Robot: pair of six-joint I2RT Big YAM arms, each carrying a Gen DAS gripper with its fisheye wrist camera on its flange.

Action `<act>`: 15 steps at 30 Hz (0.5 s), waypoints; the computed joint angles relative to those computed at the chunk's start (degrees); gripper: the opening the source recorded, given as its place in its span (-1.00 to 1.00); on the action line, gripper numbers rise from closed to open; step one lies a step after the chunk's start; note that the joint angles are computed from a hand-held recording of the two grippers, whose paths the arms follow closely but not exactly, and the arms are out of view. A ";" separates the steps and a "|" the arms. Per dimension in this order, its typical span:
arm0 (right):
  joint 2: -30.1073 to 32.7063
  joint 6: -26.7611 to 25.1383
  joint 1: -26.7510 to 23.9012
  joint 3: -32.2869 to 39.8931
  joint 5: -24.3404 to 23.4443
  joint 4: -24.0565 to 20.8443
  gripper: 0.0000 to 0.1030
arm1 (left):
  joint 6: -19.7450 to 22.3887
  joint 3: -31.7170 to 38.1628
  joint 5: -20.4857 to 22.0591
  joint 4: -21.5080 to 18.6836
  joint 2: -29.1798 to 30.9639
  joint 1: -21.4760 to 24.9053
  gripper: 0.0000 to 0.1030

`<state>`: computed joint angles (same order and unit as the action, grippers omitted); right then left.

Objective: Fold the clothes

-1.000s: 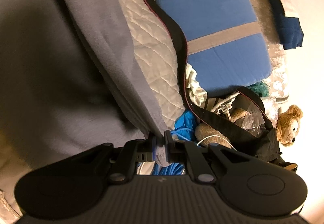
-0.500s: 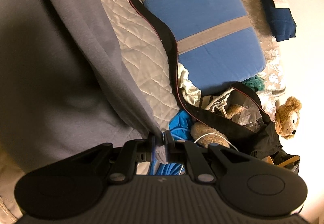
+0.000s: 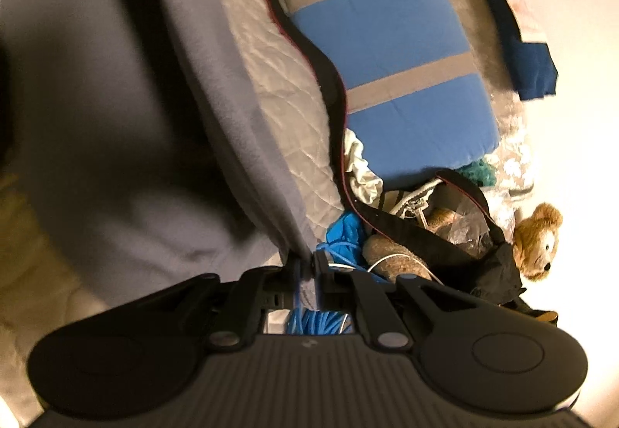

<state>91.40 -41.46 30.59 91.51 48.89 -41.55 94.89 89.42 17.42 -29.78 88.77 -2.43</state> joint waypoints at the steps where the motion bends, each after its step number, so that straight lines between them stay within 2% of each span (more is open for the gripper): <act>1: -0.46 -0.34 0.31 -0.66 0.08 -0.07 -0.55 | 0.30 -0.29 0.12 -0.54 -0.36 0.09 -0.95; 11: -3.66 -0.56 2.89 -6.14 0.71 0.93 -0.57 | 2.52 -3.90 0.61 -3.68 -3.45 0.98 -0.95; 15: -3.95 1.09 3.14 -6.63 0.51 -0.55 -0.58 | 3.51 -5.04 0.56 -4.84 -4.23 1.28 -0.95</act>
